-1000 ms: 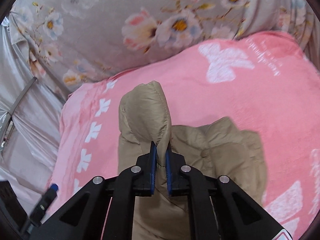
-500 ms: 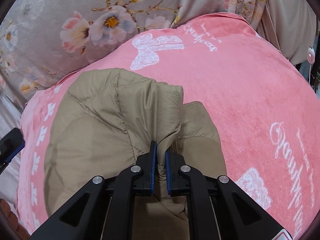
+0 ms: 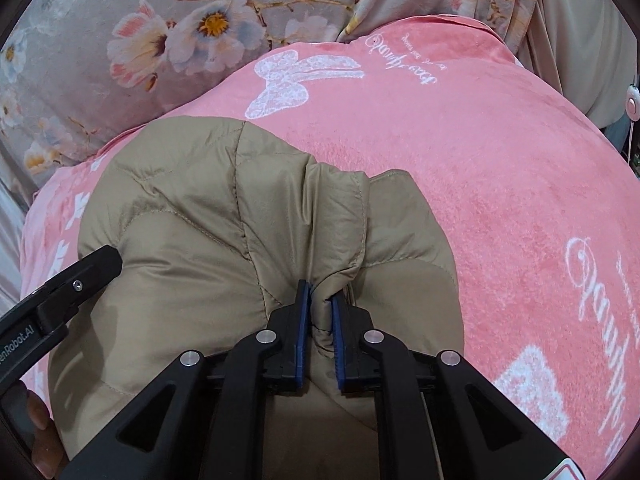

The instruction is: Fold large clothes

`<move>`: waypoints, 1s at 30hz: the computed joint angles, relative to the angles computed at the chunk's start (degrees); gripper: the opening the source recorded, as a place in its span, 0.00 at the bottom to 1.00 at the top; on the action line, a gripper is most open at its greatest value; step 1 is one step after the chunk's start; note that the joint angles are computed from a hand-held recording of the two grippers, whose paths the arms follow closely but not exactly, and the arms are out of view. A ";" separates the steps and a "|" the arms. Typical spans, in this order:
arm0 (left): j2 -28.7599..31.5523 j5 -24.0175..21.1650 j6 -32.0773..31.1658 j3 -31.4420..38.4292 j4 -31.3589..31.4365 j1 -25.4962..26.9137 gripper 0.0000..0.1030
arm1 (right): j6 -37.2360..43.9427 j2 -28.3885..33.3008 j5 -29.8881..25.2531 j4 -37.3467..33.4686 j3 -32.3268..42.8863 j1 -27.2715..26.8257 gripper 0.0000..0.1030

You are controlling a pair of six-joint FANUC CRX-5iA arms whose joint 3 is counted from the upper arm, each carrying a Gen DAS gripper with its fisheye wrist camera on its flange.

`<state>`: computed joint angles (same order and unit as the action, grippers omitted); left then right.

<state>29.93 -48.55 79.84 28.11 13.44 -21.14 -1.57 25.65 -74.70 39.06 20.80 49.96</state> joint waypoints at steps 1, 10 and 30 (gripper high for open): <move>0.18 0.56 0.16 -0.15 -0.30 -0.17 0.65 | -0.26 0.00 0.28 0.22 -0.36 -0.05 0.09; 0.51 5.17 1.10 -2.24 -2.70 -1.20 0.68 | -5.76 -1.74 5.70 3.40 -6.65 -0.46 0.09; 0.56 10.78 2.76 -4.47 -5.73 -2.22 0.72 | -9.68 -2.46 8.35 7.29 -10.43 -0.74 0.09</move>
